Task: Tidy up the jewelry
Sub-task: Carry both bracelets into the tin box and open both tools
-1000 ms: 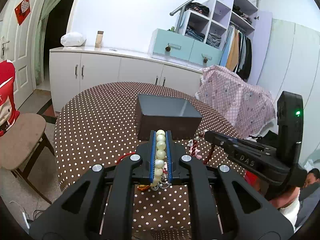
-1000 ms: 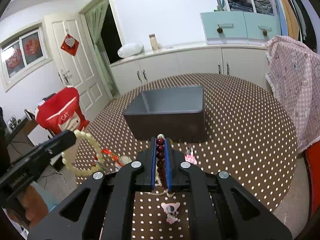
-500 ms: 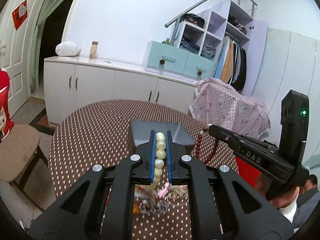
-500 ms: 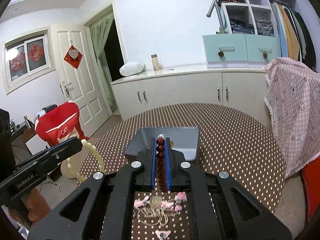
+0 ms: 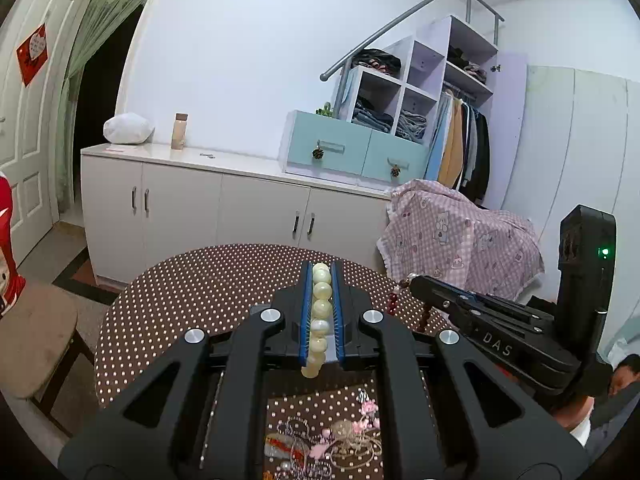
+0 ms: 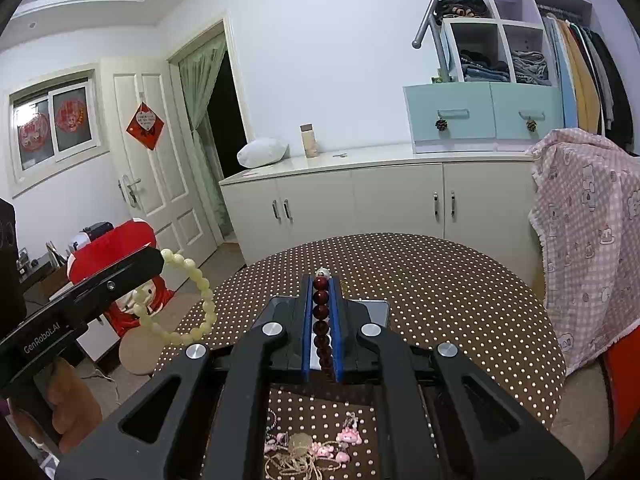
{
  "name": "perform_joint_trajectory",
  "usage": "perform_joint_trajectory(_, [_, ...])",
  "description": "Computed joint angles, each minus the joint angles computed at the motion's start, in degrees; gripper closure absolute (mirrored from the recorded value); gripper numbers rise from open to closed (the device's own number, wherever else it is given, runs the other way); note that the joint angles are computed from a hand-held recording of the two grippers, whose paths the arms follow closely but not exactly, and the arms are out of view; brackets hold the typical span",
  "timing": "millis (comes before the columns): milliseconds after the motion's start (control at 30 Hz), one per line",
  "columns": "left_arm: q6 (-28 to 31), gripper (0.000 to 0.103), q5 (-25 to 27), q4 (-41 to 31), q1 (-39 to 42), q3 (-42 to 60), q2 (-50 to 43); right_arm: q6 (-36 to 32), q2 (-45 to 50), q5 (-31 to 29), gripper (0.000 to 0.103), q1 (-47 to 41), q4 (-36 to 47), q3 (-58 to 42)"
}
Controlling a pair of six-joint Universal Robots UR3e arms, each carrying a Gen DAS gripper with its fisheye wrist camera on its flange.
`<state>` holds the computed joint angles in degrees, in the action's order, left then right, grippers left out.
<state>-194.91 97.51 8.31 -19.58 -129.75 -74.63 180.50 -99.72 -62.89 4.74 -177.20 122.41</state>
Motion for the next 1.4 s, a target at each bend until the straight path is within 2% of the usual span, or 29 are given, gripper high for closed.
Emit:
perform_joint_trajectory(300, [-0.50, 0.093, -1.58, -2.28, 1.65, 4.63, -6.26, -0.26, 6.40, -0.93, 0.097, 1.46, 1.65, -5.28])
perform_joint_trajectory(467, [-1.59, 0.093, -5.71, -6.42, 4.97, 6.81, -9.01, -0.79, 9.77, -0.74, 0.097, 1.83, 3.81, -8.04])
perform_joint_trajectory(800, [0.13, 0.093, -10.26, -11.31, 8.12, 9.34, -13.13, -1.77, 13.50, -0.53, 0.096, 1.68, 6.81, -11.16])
perform_joint_trajectory(1033, [1.62, 0.092, -11.55, -15.87, 9.36, 11.33, -14.27, -2.07, 15.03, -1.30, 0.095, 1.94, 7.66, -11.90])
perform_joint_trajectory(1067, [1.81, 0.085, -11.27, -16.38, 9.25, 11.53, -14.31, -2.07, 14.95, -1.15, 0.095, 1.84, 7.74, -11.79])
perform_joint_trajectory(1100, [1.85, 0.064, -10.99, -16.53, 9.15, 11.48, -14.31, -2.20, 14.91, -1.06, 0.095, 1.69, 7.92, -11.73])
perform_joint_trajectory(1133, [1.81, 0.048, -10.90, -15.67, 9.16, 10.91, -14.20, -2.26, 14.81, -1.23, 0.095, 1.57, 8.23, -11.69])
perform_joint_trajectory(1167, [1.76, 0.039, -10.85, -13.88, 9.19, 10.01, -14.00, -2.20, 14.70, -1.58, 0.095, 1.49, 8.48, -11.62])
perform_joint_trajectory(1333, [2.51, 0.039, -8.63, -12.88, 8.02, 9.31, -13.24, -1.85, 13.61, -1.69, 0.095, 0.64, 9.46, -10.29])
perform_joint_trajectory(1367, [2.57, 0.039, -8.44, -13.13, 7.98, 9.32, -13.15, -1.90, 13.35, -2.06, 0.089, 0.74, 9.78, -10.14])
perform_joint_trajectory(1400, [2.54, 0.039, -8.23, -13.22, 7.91, 9.30, -13.10, -2.02, 13.16, -2.35, 0.076, 0.70, 10.24, -10.16])
